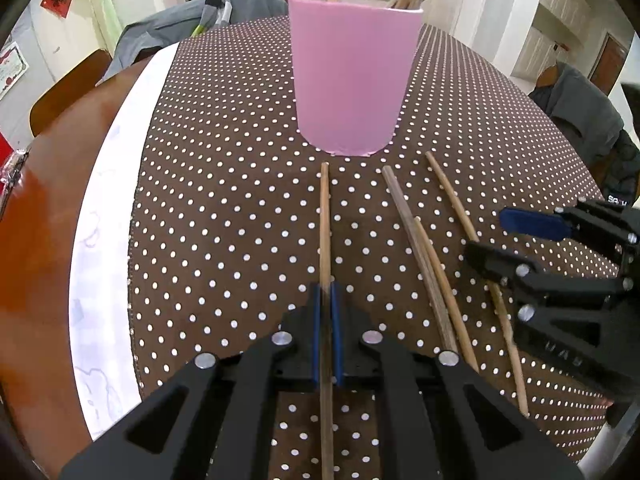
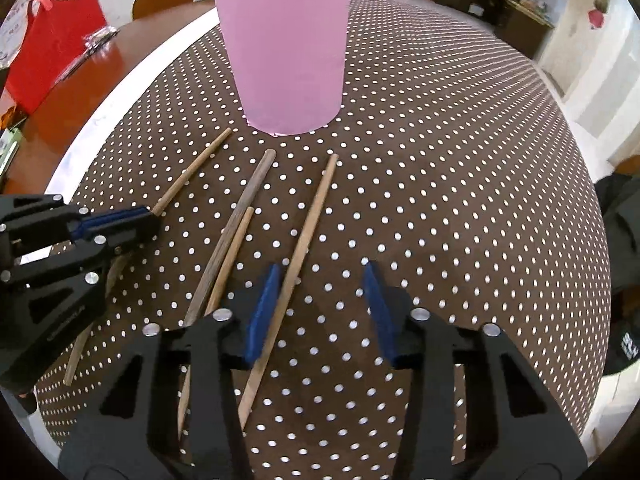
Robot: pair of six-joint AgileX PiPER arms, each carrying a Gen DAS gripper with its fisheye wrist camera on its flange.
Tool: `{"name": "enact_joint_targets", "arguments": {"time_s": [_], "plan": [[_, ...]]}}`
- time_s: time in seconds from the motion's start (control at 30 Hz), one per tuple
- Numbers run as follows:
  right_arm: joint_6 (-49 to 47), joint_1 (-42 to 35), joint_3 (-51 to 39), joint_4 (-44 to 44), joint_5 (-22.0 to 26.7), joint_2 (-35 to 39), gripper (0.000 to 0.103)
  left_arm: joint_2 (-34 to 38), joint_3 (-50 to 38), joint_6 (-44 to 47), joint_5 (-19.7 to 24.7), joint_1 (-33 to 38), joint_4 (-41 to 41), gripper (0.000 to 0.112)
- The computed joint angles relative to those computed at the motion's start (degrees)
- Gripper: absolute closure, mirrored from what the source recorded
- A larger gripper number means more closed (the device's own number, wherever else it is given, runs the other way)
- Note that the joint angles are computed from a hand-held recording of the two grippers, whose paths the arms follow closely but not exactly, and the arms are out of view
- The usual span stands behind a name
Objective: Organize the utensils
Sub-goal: 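Lower both tools to the stick pile and grasp one stick each, then lift both held sticks over the pink cup and lower them in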
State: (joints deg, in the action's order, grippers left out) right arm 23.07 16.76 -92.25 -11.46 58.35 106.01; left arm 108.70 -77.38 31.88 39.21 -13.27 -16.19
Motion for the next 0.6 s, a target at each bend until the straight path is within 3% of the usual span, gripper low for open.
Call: {"name": "enact_joint_targets", "arguments": {"time_s": [0.1,0.23,0.4,0.6], "plan": [[-4.6,-2.9,-6.3,3.0,3.8,3.3,0.089,0.2,0.0,-0.2,-0.4,0.1,-0.4,0.106],[-9.8,-7.7,-7.1,10.1,3.8,3.3,0.095,-0.1,0.6,-0.3,-1.0,0.3,-1.6,0.107],[-15.2,-13.2,2.7,18.5,-4.2,-2.3,0.097,-1.4,2.2,6.0,-0.5,2.2,-9.0,0.107],[-22.0,-17.6,12.7,25.3,-10.4,-10.4,0.097,-7.8,7.7,14.7,-1.2,3.4,-17.9,0.107]]}}
